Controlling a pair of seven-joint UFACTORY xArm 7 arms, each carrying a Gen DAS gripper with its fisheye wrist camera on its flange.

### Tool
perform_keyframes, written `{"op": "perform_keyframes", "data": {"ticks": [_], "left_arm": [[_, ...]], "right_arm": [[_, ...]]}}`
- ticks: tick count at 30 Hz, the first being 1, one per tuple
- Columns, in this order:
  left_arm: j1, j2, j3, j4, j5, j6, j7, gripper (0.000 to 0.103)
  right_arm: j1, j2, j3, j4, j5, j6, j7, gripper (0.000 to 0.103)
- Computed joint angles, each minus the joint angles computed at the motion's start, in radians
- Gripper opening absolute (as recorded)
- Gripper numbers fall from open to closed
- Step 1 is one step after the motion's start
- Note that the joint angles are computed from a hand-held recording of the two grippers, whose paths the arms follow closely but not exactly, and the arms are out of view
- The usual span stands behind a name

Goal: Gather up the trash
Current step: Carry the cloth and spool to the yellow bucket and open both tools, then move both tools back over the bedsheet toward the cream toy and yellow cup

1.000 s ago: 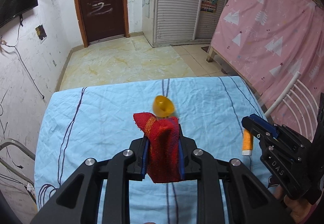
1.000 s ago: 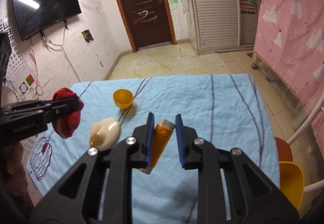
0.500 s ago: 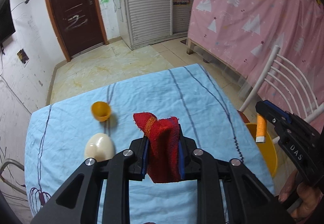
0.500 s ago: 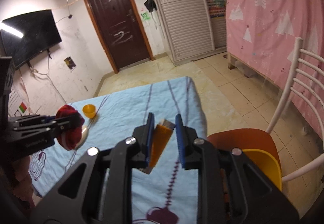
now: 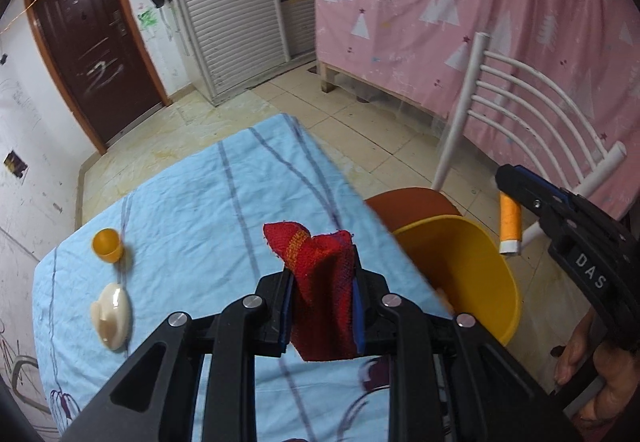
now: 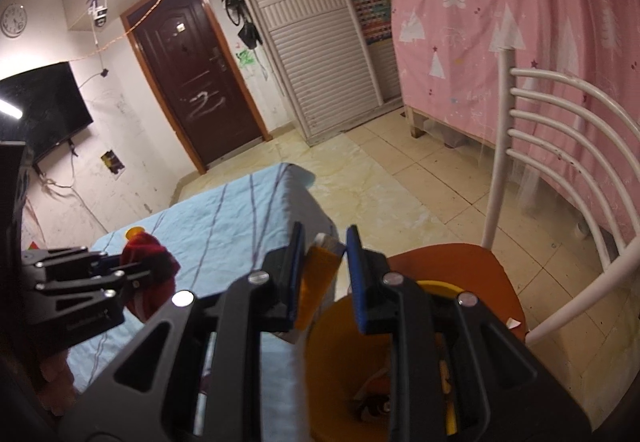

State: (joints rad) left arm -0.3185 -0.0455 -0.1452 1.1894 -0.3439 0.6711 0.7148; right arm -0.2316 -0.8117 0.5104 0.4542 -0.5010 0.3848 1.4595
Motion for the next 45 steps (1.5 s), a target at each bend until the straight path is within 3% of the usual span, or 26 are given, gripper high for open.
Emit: {"op": "perform_keyframes", "data": {"ticks": [12,15,20,27,28,31,39,42,45], "left_arm": [[-0.097,-0.020,-0.057,-0.072,0.024,-0.003,-0.035,0.014],[-0.114,-0.030,-0.057,-0.088,-0.027,-0.012,0.010,0.015],[-0.130,-0.039,-0.057,-0.099,-0.059,-0.004,0.050,0.040],[-0.114,-0.028,-0.039,-0.073,-0.067,0.007,0.039,0.041],[-0.108,-0.025,-0.033,-0.065,-0.077,0.018,0.044,0.041],[-0.090,-0.021,-0.023,-0.049,-0.094,0.036,0.053,0.041],[-0.031,0.003,0.005,0.003,-0.142,0.071,0.073,0.041],[-0.002,0.012,0.017,0.017,-0.149,0.064,0.079,0.041],[0.025,0.029,0.026,0.037,-0.146,0.055,0.074,0.041]], "right_arm": [[0.070,-0.155,-0.060,-0.136,0.061,0.062,-0.017,0.020],[0.074,-0.176,-0.068,-0.158,0.072,0.064,-0.021,0.020],[0.070,-0.175,-0.072,-0.171,0.087,0.055,-0.029,0.020],[0.047,-0.130,-0.059,-0.153,0.089,0.031,-0.028,0.020],[0.041,-0.120,-0.055,-0.146,0.088,0.028,-0.026,0.022],[0.032,-0.105,-0.045,-0.129,0.084,0.030,-0.019,0.043],[-0.007,0.016,-0.004,-0.020,0.036,0.022,-0.009,0.044],[-0.034,0.085,0.021,0.043,-0.003,0.016,0.001,0.062],[-0.057,0.171,0.045,0.115,-0.053,0.004,0.016,0.065]]}}
